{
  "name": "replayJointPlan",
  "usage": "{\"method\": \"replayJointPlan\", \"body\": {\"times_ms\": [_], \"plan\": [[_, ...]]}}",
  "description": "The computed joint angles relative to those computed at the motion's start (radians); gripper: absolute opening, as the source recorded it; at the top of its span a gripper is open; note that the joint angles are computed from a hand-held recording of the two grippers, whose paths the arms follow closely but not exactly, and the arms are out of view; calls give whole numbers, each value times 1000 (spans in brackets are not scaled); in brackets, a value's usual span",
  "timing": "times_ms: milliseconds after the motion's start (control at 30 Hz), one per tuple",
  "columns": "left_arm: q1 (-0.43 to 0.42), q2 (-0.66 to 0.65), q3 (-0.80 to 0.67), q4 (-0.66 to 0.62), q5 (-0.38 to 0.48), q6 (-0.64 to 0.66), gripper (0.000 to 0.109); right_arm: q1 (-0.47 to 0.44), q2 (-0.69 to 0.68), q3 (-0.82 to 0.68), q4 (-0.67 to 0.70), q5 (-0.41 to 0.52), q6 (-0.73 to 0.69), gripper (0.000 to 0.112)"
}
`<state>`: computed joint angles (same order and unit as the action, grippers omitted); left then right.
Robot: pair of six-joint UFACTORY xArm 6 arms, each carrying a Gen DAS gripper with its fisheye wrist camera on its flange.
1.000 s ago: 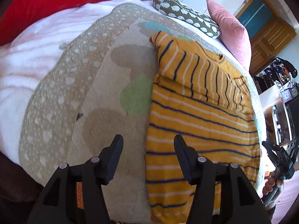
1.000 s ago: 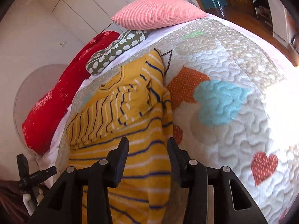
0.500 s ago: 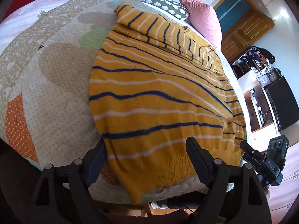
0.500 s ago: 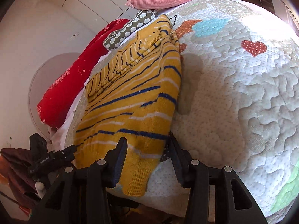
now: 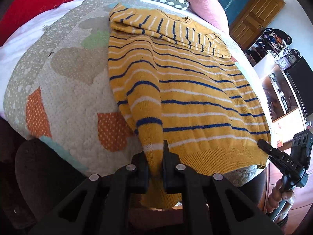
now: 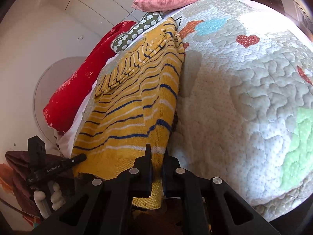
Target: Fold small clothes
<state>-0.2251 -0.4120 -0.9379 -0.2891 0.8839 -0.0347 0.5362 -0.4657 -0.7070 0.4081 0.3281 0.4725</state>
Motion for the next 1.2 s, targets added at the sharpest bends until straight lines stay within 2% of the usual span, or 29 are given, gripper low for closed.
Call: {"method": "replayJointPlan", "body": {"times_ms": [200,267,367,500,600,667,733,833,1033,1133,1200], "plan": [[-19,-56,93,35,7,-5,10,29,-96,119,-22,10,87,7],[0,-66,113,-21,-11,38,11,35,-110,148,-5,2,80,8],[58,-75,104,-122,17,129,14,27,-125,162,22,9,66,10],[132,-156,122,-154,30,190,14,-11,-192,155,-159,74,176,16],[187,-146,79,-162,22,218,23,-55,-210,113,-294,123,239,26],[199,-86,18,-112,-9,194,34,-82,-181,77,-293,119,215,31],[200,-1,-62,-62,-36,168,36,-103,-126,26,-253,115,164,31],[196,188,-235,-53,-52,179,49,-124,-28,-63,-219,105,110,31],[199,623,-688,-136,92,135,51,-183,194,-296,-243,146,55,38],[189,792,-893,-120,148,84,51,-225,307,-421,-190,172,8,38],[170,877,-1011,-51,181,53,48,-251,391,-523,-193,191,-1,38]]}}
